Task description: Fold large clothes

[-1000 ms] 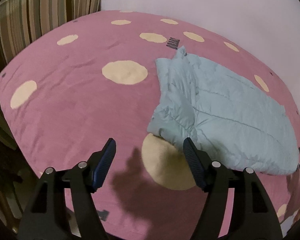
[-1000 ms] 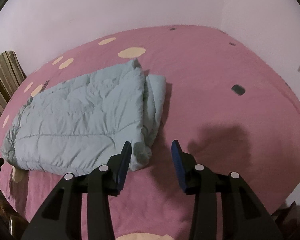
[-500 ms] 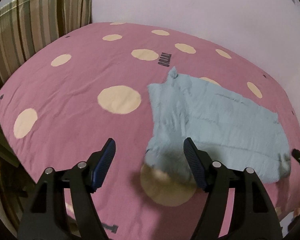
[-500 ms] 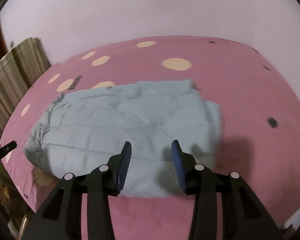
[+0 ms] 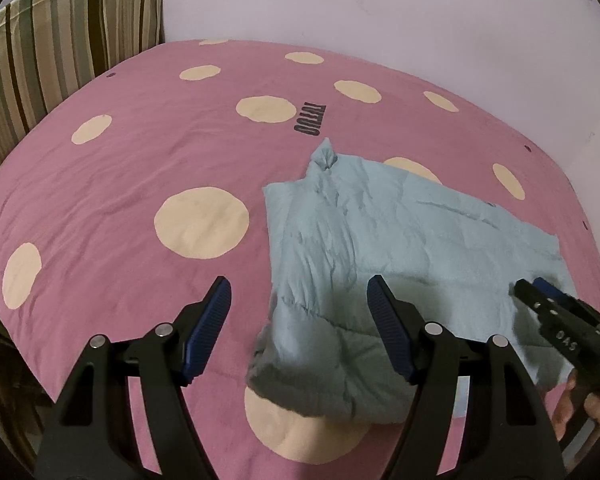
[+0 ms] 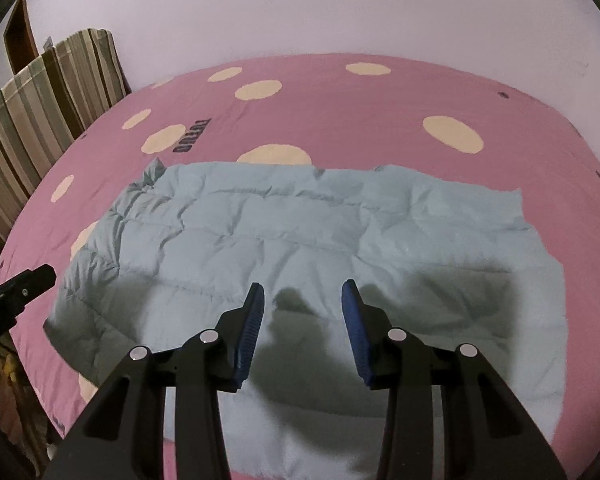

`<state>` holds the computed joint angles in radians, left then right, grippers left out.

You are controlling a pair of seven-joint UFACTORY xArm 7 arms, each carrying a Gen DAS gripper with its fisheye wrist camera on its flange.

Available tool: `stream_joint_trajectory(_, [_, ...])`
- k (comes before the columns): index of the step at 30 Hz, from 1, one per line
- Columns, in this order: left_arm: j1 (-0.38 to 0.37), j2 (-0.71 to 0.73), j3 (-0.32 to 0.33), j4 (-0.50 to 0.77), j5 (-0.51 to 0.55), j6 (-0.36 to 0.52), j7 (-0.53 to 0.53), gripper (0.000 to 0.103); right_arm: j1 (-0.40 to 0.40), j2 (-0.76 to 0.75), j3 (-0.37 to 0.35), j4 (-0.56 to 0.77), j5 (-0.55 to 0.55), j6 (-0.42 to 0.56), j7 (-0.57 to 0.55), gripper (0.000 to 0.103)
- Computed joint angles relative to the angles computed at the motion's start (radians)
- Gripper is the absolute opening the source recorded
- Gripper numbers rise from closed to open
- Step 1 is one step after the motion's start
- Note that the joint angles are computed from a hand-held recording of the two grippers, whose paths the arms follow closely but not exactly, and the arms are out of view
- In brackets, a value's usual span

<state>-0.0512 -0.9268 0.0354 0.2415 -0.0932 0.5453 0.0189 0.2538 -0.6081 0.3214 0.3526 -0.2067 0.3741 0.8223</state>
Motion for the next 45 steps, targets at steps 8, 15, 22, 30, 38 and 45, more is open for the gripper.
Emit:
stream_joint_trajectory(8, [0.002,0.094,0.0,0.01,0.009,-0.056,0.009,0.07,-0.04,0.123,0.03,0.025,-0.046,-0.019,0.054,0.041])
stream_joint_trajectory(15, [0.002,0.166,0.011,0.021,0.007,-0.087,0.029,0.07,-0.077,0.184,0.067,0.035,-0.152,-0.028,0.154,0.041])
stream_joint_trajectory(22, [-0.011,0.24,0.036,0.05,-0.021,-0.11,0.058,0.07,-0.065,0.185,0.053,0.031,-0.189,-0.033,0.189,0.041])
stream_joint_trajectory(30, [-0.086,0.387,0.114,0.127,-0.156,-0.115,0.183,0.076,-0.063,0.184,0.054,0.034,-0.213,-0.029,0.209,0.041])
stream_joint_trajectory(38, [-0.083,0.513,0.084,0.164,-0.206,-0.15,0.24,0.078,-0.073,0.188,0.068,0.041,-0.244,-0.025,0.239,0.041])
stream_joint_trajectory(45, [-0.11,0.588,0.087,0.171,-0.309,-0.189,0.332,0.076,-0.091,0.193,0.085,0.04,-0.289,-0.037,0.284,0.041])
